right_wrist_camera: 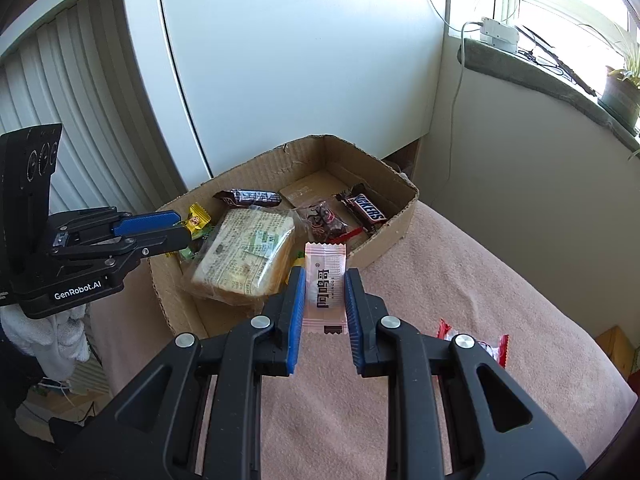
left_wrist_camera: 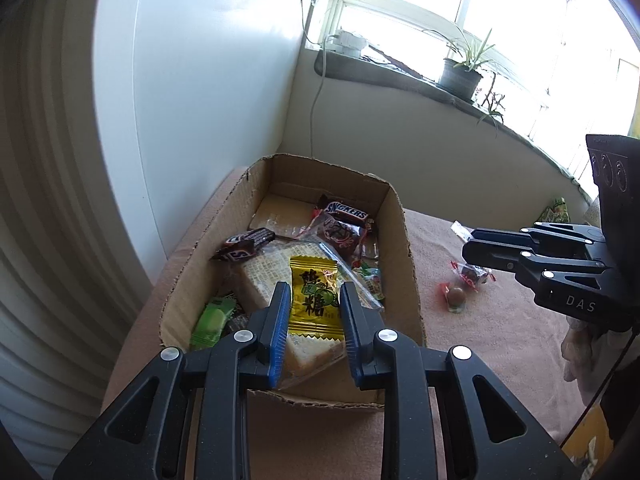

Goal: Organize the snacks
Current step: 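Carry the yellow and pink-white candies into the box and open both tools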

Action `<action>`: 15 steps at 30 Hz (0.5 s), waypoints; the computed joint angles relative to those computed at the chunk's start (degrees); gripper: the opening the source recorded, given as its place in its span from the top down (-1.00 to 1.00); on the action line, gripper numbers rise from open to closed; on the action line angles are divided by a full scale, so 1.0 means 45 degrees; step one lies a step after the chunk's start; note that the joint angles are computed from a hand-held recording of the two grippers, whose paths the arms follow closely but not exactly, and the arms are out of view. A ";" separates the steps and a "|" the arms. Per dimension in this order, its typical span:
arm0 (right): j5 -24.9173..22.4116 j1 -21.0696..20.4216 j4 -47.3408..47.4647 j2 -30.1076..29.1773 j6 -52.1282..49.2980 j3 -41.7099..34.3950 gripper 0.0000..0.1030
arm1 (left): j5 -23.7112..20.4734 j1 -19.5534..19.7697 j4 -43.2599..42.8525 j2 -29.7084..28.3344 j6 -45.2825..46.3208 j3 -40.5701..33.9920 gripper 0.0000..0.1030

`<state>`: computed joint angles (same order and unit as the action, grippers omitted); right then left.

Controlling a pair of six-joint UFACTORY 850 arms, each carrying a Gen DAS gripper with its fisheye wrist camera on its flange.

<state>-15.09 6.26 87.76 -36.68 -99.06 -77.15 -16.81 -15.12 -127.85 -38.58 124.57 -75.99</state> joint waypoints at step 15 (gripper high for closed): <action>-0.0320 0.0618 -0.4395 -0.1595 0.4424 -0.2280 0.60 | 0.0500 0.0282 -0.0358 -0.0262 0.0333 -0.0388 0.54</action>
